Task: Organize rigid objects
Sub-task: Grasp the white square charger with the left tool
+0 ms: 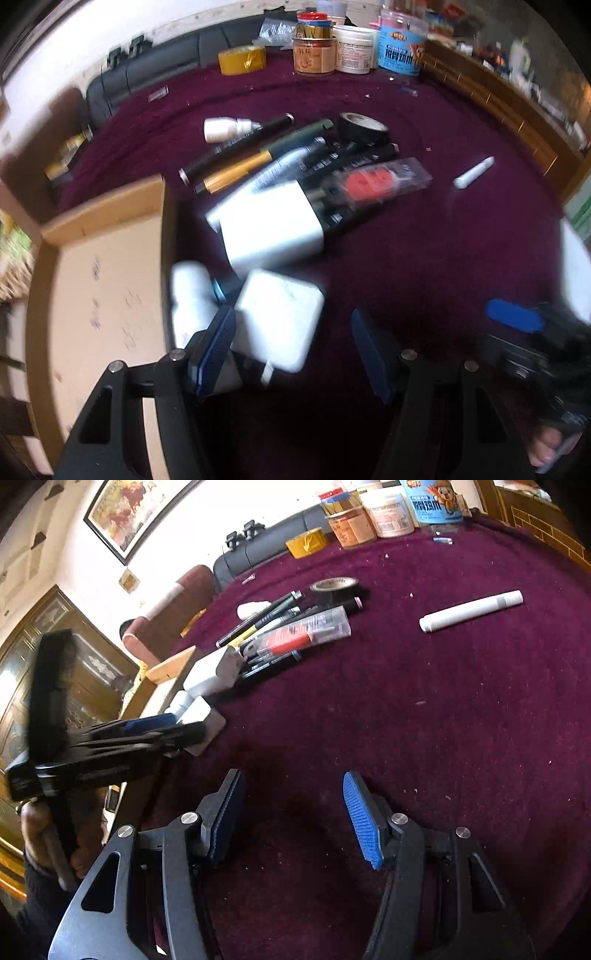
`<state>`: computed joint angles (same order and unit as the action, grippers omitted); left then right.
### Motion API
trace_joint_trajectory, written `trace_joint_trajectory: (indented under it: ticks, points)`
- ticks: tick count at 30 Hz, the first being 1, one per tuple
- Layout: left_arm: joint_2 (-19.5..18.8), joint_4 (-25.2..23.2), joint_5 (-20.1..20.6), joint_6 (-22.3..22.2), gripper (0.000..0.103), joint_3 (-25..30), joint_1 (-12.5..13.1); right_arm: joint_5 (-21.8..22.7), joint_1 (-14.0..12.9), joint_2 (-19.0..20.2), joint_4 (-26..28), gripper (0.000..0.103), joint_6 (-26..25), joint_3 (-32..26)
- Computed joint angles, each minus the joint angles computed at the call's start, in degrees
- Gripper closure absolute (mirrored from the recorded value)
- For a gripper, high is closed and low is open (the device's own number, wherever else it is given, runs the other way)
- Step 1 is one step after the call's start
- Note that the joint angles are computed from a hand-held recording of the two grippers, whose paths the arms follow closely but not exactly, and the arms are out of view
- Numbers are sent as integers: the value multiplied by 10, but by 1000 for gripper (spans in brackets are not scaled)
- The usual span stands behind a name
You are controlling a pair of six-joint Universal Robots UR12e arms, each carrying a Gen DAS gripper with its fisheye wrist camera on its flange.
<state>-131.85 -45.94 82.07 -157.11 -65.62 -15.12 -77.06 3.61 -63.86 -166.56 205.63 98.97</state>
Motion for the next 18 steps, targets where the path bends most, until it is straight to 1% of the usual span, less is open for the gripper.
trace_joint_trajectory:
  ticks: [2,4,6,8,9,11,15,18]
  points:
    - [-8,-19,19,7,37,16,-4,4,0,2,10,46,-8,-3]
    - [-16,-64,11,5,38,37,-2,3,2,3,13,46,-17,-5]
    - [-17,-67,6,13,38,36,-2,5,3,4,14,46,-23,-7]
    - [-13,-68,19,17,48,30,-3,13,2,4,16,46,-25,-7]
    - [-11,-71,24,15,58,28,-4,16,1,4,17,46,-25,-7]
    - [-7,-86,7,8,59,24,-1,19,1,5,14,46,-23,-6]
    - [-3,-76,-8,-23,59,14,3,22,0,6,16,46,-20,-7]
    - [6,-52,6,-29,59,-6,-1,24,0,5,9,46,-11,-5]
